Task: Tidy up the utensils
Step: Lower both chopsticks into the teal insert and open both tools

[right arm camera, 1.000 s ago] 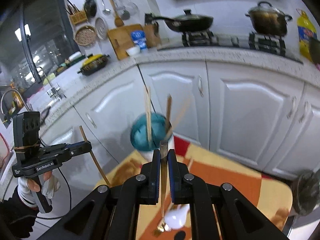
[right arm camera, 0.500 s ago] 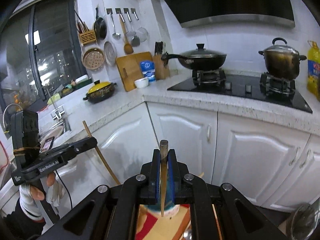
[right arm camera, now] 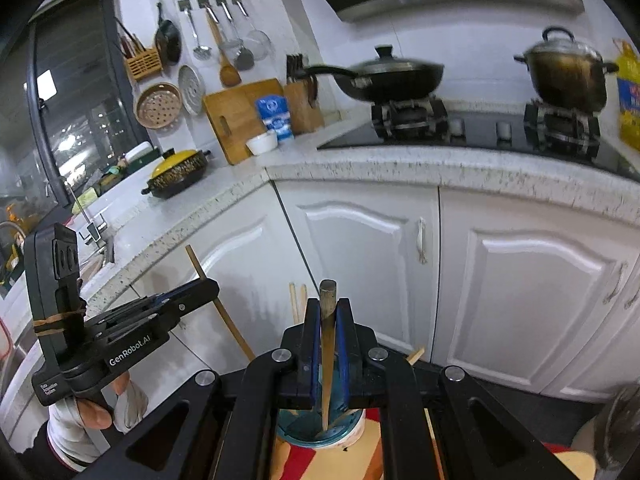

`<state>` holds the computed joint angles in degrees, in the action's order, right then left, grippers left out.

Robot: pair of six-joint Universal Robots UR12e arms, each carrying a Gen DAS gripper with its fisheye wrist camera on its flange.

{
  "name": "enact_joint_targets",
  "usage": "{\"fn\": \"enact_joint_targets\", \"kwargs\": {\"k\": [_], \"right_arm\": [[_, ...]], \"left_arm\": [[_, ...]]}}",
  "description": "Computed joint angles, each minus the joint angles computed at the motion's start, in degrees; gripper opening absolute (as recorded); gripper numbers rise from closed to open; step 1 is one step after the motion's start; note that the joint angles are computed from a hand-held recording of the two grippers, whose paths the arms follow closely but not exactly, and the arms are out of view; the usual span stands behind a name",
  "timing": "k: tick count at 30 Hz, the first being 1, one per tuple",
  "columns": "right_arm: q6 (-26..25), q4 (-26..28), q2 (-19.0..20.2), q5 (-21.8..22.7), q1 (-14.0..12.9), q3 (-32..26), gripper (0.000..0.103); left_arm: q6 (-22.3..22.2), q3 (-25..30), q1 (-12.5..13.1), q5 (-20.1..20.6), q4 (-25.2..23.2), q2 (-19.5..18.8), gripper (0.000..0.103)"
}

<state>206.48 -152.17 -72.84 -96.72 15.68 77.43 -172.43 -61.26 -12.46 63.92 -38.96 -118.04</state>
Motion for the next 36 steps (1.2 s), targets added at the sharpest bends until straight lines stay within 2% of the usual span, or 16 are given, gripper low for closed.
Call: {"fn": "enact_joint_targets", "kwargs": {"k": [7,19,23,25,28,30,31,36], "right_arm": [[3.8,1.3,-0.2,2.3,-1.1,3.0,0.007],[7.7,4.1,-0.9,4.1,-2.1,5.2,0.007],[8.7,4.0,-1.3,4.3,-2.2,6.0,0.028],[8.7,3.9,-1.5,4.6,-2.2,6.4,0.028],[8.6,4.7,-1.7,4.5,-2.1,6.6,0.029],[8.8,4.9,-1.8,4.8,-2.0,6.9,0.029],[8.8,5.0,-1.9,5.0,-2.0,7.0,0.029],[8.6,5.5,-1.9,5.0,-1.6,7.0,0.032]], "left_arm": [[1.5,-1.6,-1.0,3.8,-0.9,-0.4,0.004],[1.4,-2.4,-1.2,4.8,-2.3,-0.5,0.004],[1.0,-2.4,-1.1,4.4,-3.1,-0.4,0.004],[0.8,-2.6,-1.1,4.4,-3.3,-0.3,0.005],[0.5,-2.8,-1.1,4.5,-3.5,-0.1,0.011],[0.3,-3.2,-1.1,4.4,-3.2,0.1,0.026],[0.2,-3.4,-1.1,4.3,-3.0,0.2,0.029],[-0.1,-4.5,-1.0,4.1,-2.3,1.0,0.036]]}}
